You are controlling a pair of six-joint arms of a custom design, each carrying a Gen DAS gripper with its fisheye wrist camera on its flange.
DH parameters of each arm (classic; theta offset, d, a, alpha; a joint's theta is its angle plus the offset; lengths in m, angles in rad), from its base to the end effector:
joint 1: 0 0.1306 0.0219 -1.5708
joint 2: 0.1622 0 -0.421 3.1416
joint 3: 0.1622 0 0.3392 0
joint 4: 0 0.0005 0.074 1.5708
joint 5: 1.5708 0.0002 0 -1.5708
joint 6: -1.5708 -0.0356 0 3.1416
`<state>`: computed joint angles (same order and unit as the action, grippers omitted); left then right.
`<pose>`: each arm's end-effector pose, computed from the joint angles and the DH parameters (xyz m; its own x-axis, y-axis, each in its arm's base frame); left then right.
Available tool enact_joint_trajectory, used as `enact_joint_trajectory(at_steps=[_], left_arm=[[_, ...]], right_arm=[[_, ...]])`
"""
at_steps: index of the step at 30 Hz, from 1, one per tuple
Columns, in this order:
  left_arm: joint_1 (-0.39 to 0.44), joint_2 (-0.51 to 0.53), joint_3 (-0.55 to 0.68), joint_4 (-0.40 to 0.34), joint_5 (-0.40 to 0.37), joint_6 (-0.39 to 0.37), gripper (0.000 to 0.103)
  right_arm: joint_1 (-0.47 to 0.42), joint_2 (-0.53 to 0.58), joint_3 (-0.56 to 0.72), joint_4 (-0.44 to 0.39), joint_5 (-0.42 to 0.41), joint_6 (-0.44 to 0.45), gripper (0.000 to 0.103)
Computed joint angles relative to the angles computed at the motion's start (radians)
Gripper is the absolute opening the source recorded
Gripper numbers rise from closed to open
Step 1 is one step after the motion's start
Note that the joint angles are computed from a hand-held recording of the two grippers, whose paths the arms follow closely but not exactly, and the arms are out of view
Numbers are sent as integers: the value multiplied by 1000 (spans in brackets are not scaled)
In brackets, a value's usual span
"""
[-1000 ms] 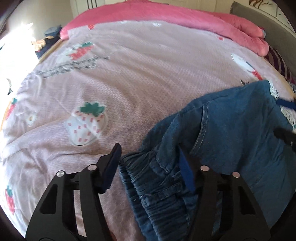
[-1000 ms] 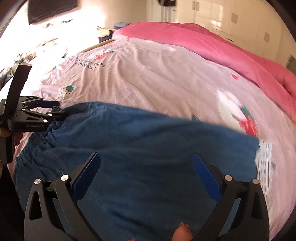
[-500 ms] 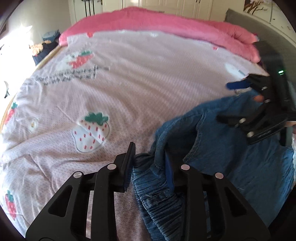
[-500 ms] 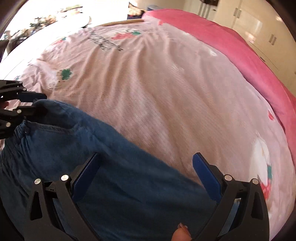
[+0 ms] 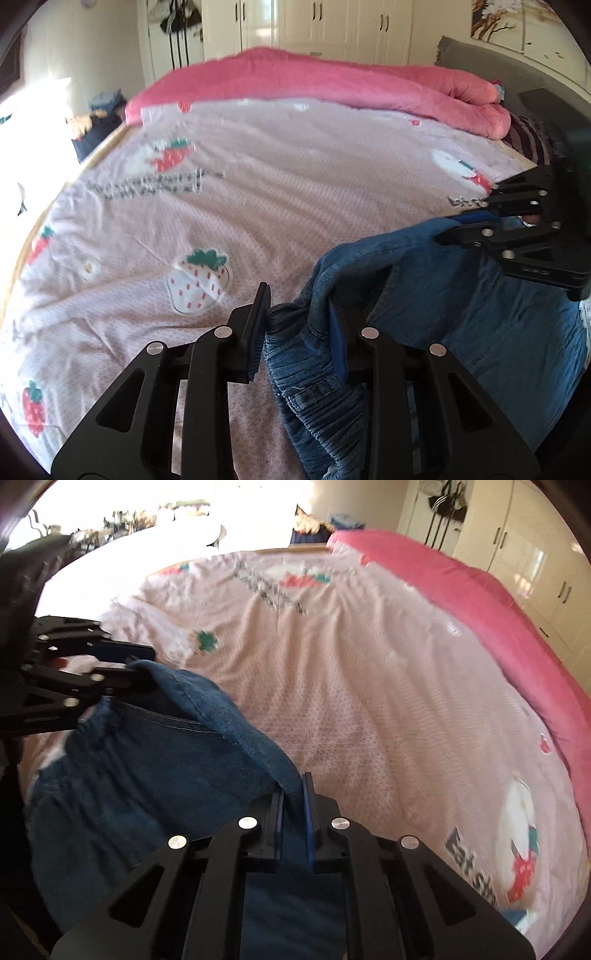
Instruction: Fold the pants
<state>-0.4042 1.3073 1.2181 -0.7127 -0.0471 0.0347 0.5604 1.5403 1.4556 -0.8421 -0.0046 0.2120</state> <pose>0.3620 -0.1536 0.4403 -0.6730 0.2502 -0.6961 0.3396 0.9405 0.0097 0.4074 0.2553 0.4315 -0.5499 -0.5935 -0.5877 -0.6644 0.7372 -0.1227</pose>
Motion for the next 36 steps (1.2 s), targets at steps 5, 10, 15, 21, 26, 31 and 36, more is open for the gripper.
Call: enact_joint_trajectory(at_steps=[5,10,15,21,26,31,36], left_arm=[[-42,-83,-40,42,-42,-35,22],[-128,-179,-89,63,-124,-96,22],[-250,-272,-147,17,-230,-92,22],[-383,-355,-216,-64,-311,-64,22],[-442,-369,-258,-159,-351,12,25],[-475,-375,-269,-220,-388,50,30],[-473,-399,-292,-233,-392,95,33]], right_arm=[[54,-136,-94,29,43,-81,8],[124,-293,-223,73,55,-168,8],[214,-395,-336,81,85,-253,8],[321,-464,-449,94,112,-363,8],[391,-455,-483,86,141,-400,9],[426,-446,-498,86,131,-423,11],[436,-406,-508,79,104,-429,13]])
